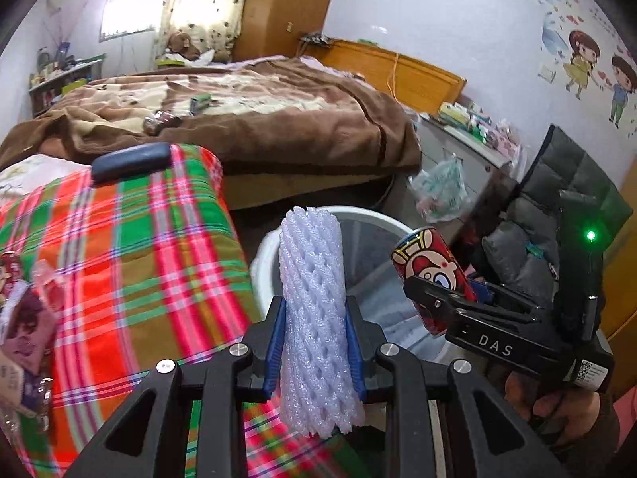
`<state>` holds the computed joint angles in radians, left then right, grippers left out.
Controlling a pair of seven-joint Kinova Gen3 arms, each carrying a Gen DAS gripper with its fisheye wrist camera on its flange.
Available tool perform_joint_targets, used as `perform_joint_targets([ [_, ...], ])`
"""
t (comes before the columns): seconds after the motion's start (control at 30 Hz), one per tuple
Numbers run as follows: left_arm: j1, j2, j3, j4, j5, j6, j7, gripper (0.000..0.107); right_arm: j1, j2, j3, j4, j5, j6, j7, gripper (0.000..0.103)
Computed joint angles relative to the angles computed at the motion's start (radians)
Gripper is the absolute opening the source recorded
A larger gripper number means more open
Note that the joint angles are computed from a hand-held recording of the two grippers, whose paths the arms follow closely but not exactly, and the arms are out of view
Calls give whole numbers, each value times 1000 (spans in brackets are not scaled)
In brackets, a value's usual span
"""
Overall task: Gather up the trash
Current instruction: 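Open both tools to drop the foam net and can into the wastebasket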
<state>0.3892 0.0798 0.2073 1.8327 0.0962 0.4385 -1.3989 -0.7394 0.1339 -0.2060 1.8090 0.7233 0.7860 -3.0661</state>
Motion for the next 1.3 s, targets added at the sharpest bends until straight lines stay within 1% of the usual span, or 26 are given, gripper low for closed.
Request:
perform_joint_targets([
  [0.13, 29, 55, 0, -36, -39, 15, 36, 28, 29, 8, 8, 7, -44, -19, 50, 54],
  [0.23, 37, 82, 1, -57, -38, 27, 40, 29, 42, 8, 15, 15, -72, -26, 84, 54],
  [0.33, 71, 99, -19, -74, -92, 32, 88, 29, 50, 6, 19, 20, -92, -27, 113, 54],
  [0.4, 62, 105, -10, -75, -79, 31, 81, 32, 50, 8, 20, 19, -94, -20, 117, 54],
  [0.43, 64, 106, -11, -77, -81, 33, 84, 36, 48, 8, 21, 18, -92, -15, 115, 55],
  [0.47, 76, 106, -21, -78, -100, 36, 104, 43, 43, 4, 23, 23, -79, -14, 98, 56],
  [0.5, 86, 106, -28, -80, -118, 37, 121, 47, 42, -5, 23, 33, -69, -24, 85, 57],
  [0.53, 88, 104, -30, -79, -127, 35, 129, 52, 44, -9, 22, 41, -63, -34, 76, 60],
  [0.57, 80, 102, -26, -76, -120, 34, 124, 53, 45, -13, 20, 45, -56, -39, 67, 63],
  [0.63, 72, 96, -25, -70, -116, 31, 124, 53, 43, -13, 16, 43, -43, -31, 51, 63],
  [0.7, 85, 88, -36, -68, -144, 35, 151, 54, 39, -16, 10, 41, -36, -19, 40, 63],
  [0.8, 62, 69, -25, -48, -124, 22, 137, 58, 35, -15, 4, 39, -22, -12, 17, 63],
  [0.9, 79, 44, -41, -28, -174, 16, 183, 58, 32, -21, 0, 45, -11, -19, -3, 63],
  [0.93, 70, 35, -36, -19, -176, 12, 186, 58, 33, -19, -1, 42, -10, -20, -3, 63],
  [1.0, 46, 14, -26, -1, -145, 5, 162, 58, 25, -17, -5, 37, 2, -12, -17, 63],
  [1.03, 43, 6, -26, 4, -146, 6, 167, 58, 22, -17, -6, 35, 7, -11, -21, 63],
  [1.27, 19, -70, -21, 66, -228, -3, 270, 59, -5, -15, -19, 26, 49, -15, -57, 63],
  [1.3, 13, -83, -19, 79, -253, -3, 299, 59, -9, -11, -20, 23, 52, -17, -59, 63],
])
